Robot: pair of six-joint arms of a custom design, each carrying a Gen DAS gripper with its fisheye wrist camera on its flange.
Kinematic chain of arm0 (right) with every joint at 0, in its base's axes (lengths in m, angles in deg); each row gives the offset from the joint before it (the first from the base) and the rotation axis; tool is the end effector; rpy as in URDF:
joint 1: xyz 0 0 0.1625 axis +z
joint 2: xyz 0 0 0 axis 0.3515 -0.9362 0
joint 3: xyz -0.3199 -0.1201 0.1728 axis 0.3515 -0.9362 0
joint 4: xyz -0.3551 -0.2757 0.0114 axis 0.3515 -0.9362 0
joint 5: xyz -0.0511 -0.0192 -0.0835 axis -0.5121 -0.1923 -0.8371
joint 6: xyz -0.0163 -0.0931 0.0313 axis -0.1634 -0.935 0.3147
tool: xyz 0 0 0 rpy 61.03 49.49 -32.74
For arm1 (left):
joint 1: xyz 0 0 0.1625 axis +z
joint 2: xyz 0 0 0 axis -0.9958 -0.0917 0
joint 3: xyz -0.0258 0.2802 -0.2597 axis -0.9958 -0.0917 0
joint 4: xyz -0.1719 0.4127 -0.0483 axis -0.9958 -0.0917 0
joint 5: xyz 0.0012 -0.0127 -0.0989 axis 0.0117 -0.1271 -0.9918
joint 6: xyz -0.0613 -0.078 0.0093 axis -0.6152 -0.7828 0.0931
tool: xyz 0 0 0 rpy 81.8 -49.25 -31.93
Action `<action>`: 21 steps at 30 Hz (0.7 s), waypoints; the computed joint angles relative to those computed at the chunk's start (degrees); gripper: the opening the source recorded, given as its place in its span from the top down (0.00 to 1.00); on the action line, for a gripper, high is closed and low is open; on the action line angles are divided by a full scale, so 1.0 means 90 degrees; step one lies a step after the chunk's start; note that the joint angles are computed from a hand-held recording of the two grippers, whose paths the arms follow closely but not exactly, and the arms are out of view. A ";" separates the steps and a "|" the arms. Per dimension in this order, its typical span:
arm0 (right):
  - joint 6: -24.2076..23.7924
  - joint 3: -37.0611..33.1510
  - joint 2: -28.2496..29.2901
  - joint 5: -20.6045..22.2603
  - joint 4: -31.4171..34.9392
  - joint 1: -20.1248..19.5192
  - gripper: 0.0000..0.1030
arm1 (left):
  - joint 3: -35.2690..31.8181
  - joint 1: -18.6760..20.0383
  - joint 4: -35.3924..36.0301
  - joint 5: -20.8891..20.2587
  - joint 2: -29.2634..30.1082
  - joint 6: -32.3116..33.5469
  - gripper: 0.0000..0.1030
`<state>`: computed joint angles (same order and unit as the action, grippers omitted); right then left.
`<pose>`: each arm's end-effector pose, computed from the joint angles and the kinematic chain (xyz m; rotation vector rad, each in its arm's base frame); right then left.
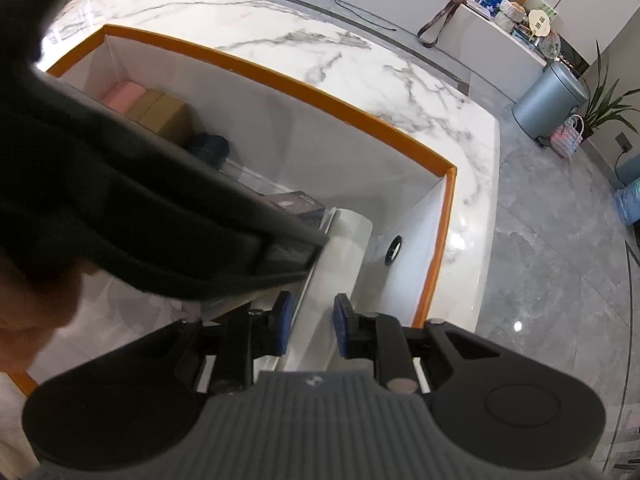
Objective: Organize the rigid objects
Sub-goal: 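Lower the PHOTO CARD box and white box into the orange box, then open both tools and move them back toward the table items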
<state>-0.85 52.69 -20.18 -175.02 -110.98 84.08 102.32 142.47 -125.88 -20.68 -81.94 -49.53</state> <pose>0.2440 -0.7070 0.1986 0.5862 -2.1533 0.3211 -0.2776 -0.7608 0.1338 0.6190 2.7225 -0.3665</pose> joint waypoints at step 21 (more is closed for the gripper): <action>0.0093 0.0333 -0.0252 0.0121 -0.0480 0.0196 0.64 | 0.0129 -0.0202 0.0656 -0.0263 -0.0479 0.0535 0.73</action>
